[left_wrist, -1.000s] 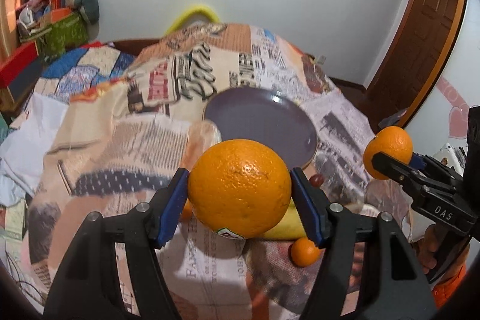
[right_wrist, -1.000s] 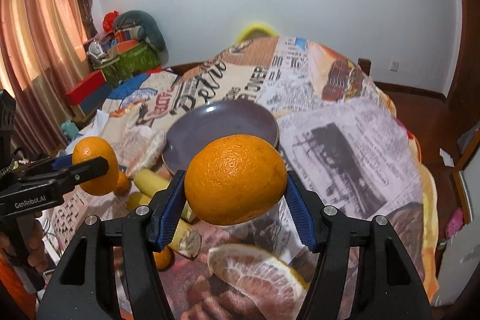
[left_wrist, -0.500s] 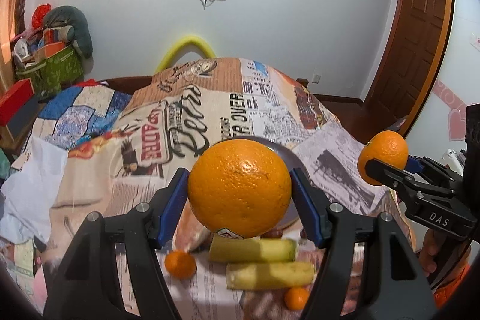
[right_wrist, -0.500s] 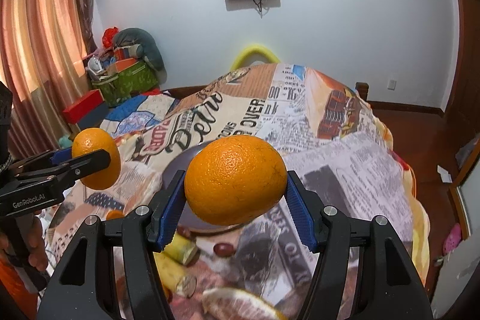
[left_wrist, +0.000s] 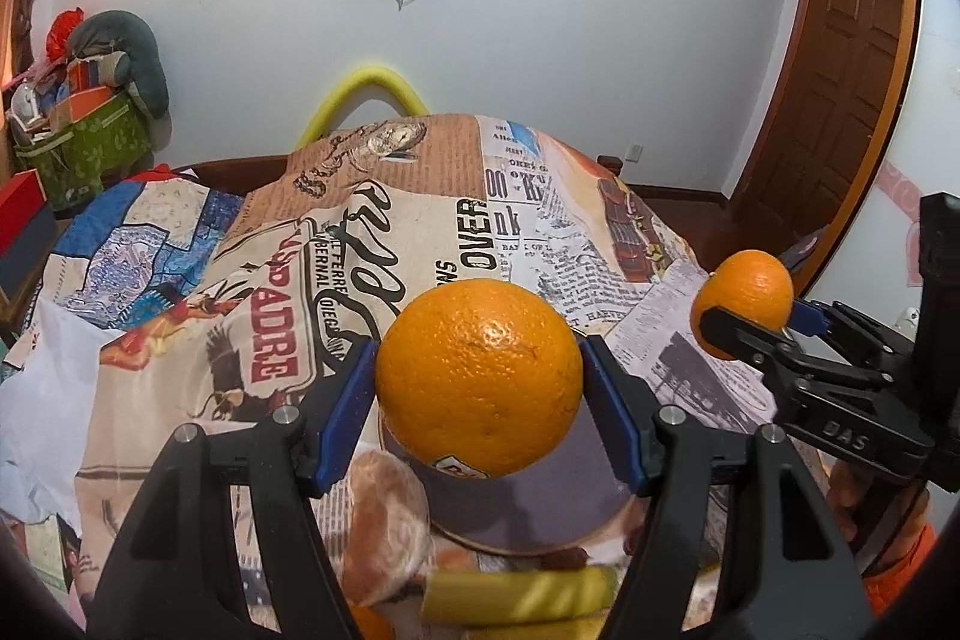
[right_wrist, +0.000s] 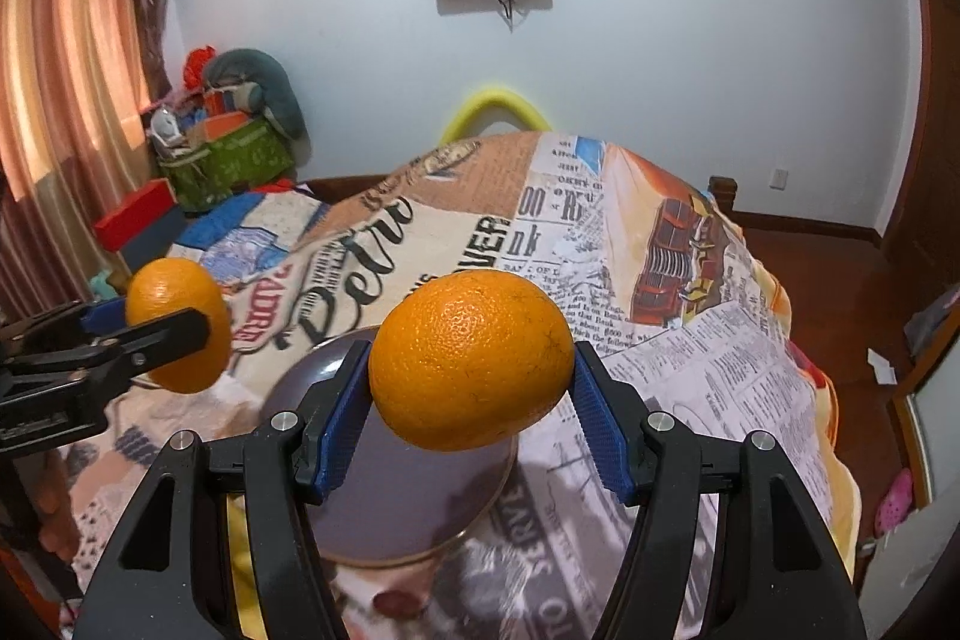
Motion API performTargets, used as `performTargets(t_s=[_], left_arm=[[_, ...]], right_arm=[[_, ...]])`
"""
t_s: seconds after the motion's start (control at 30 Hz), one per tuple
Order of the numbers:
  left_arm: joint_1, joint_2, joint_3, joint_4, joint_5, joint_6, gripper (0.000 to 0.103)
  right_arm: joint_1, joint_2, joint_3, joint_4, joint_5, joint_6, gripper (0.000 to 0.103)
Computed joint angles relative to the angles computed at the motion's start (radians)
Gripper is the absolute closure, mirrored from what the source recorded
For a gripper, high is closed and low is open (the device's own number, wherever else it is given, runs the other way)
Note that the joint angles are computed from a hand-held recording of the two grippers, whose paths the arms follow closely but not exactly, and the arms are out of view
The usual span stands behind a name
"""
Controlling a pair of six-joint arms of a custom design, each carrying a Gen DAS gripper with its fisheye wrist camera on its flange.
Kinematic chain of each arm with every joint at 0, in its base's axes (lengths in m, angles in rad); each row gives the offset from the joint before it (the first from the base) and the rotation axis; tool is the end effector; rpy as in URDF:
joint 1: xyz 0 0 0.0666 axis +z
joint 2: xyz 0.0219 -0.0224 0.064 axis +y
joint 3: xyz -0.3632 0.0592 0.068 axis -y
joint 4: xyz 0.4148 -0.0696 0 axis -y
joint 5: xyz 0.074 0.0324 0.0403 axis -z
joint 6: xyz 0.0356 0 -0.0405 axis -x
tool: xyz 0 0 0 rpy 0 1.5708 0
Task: Organize fruits
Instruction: 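Carry both large oranges onto the purple plate and open both tools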
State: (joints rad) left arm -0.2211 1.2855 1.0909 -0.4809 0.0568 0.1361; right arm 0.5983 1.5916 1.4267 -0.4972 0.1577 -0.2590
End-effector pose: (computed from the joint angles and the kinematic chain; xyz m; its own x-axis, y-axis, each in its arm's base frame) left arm 0.4651 -0.1070 0.3494 -0.6400 0.0050 -0.7684 0.1770 0.9741 -0.1411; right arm 0.4930 0.3288 0.3570 -0.6073 -0.1078 -0.7871 -0.3087 0.9449 0.1087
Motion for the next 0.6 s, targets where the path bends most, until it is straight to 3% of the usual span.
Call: performTargets(t_s=[0.3,0.6], left_arm=[[0.022,0.145,0.089,-0.024,0.007,-0.02,0.036],[0.039,0.294,0.193,-0.104,0.06,-0.056,0.036]], right_arm=[[-0.029,0.121,0.114,-0.08,-0.064,0.02,0.042],[-0.04,0.246,0.236,-0.185,-0.155,0.078,0.042]])
